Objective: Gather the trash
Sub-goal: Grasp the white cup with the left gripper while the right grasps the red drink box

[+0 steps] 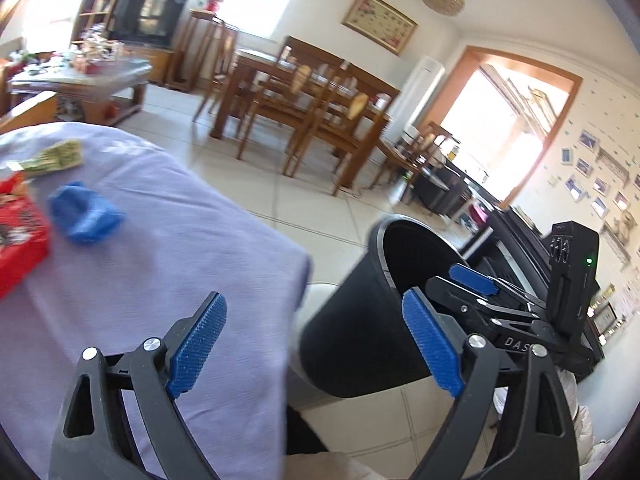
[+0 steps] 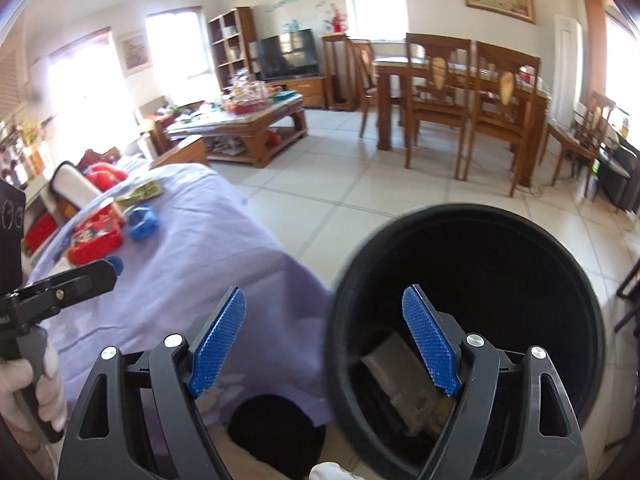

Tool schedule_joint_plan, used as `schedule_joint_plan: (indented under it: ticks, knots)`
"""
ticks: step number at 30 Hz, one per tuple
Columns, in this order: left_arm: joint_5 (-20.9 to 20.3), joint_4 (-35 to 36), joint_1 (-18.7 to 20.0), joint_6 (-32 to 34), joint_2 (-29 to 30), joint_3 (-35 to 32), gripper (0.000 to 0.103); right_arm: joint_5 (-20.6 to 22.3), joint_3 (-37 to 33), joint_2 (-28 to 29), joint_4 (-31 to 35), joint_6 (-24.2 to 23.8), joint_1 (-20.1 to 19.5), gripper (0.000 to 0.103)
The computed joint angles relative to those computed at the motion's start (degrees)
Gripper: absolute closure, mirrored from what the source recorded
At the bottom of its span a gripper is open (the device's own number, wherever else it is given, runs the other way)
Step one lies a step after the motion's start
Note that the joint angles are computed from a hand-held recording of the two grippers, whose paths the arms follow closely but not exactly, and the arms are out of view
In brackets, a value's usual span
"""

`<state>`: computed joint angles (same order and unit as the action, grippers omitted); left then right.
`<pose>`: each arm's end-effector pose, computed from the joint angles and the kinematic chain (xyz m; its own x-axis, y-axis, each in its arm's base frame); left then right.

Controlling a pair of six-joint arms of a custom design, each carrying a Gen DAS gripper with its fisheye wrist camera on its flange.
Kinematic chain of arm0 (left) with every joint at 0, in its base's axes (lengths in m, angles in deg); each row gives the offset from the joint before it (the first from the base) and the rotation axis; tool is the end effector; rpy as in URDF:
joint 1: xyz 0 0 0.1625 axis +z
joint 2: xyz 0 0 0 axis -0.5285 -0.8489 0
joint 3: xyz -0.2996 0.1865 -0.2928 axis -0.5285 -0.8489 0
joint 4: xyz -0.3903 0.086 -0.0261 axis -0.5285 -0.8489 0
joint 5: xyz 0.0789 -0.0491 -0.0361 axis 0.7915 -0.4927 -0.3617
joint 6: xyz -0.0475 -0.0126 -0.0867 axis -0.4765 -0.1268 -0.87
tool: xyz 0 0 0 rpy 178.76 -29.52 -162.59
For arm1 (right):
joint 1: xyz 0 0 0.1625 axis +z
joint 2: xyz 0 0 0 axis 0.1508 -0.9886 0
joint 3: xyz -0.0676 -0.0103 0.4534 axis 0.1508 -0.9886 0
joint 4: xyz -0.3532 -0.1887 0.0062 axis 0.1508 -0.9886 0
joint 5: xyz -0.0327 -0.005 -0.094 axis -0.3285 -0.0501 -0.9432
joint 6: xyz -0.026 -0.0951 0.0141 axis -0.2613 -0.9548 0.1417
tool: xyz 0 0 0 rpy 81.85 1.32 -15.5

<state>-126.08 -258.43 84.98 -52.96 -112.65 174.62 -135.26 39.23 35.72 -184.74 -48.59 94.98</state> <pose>-0.1016 -0.4470 0.2508 -0.9282 0.1498 -0.3407 0.3505 0.6599 -0.6646 0.2287 -0.5214 0.1181 -0.7178 -0.4117 0.5615 -0.6692 0.6307 -0.3930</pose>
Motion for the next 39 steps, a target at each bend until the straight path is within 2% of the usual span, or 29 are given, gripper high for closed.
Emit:
schedule_joint_plan:
  ticks: [2,4,6,10,16,24,26,27,32,36,39]
  knots:
    - [3.57,0.86,-0.51,-0.33,-3.25,1.87,0.013,0.71,-1.43,1.47,1.55,-0.16,1.47,0.022]
    - [6.73,2.39,-0.79,-0.41,-6.49,3.17,0.013,1.65,-3.07,3.15,3.55,-0.16,3.07,0.015]
    - [10.07,3.77,-1.25,-0.63,-9.77,4.65,0.013,2.75,-4.68,4.78,5.64,-0.13,4.74,0.012]
    - [17.01,8.46,-1.90,-2.43,-16.09,6.77,0.013,4.42,-8.13,8.48,9.34,-0.82,7.80,0.012]
    - [20.25,16.06,0.80,-3.61,-24.53,7.33,0.013,6.07,-14.55,14.01,16.06,-0.22,11.61,0.012]
    - [18.62,29.43,6.55,-5.08,-30.97,4.72,0.015,6.40,-20.87,19.28,22.63,-2.89,14.28,0.010]
    - [16.99,32.49,8.11,-4.93,-31.29,3.40,0.020,6.67,-23.13,20.33,25.53,-3.03,14.61,0.010]
    - [15.68,33.72,9.19,-4.76,-31.31,2.67,0.027,6.87,-24.62,21.11,27.14,-2.88,14.84,0.010]
    - [13.93,36.26,11.63,-4.24,-30.90,1.47,0.035,9.26,-31.58,23.99,36.18,-2.27,14.95,0.010]
    - [12.74,36.17,12.89,-3.12,-30.60,1.07,0.035,9.95,-36.31,26.33,41.43,-2.41,15.07,0.010]
    - [12.18,35.58,13.25,-2.51,-30.72,1.23,0.036,9.09,-39.04,27.94,43.22,-3.09,15.57,0.005]
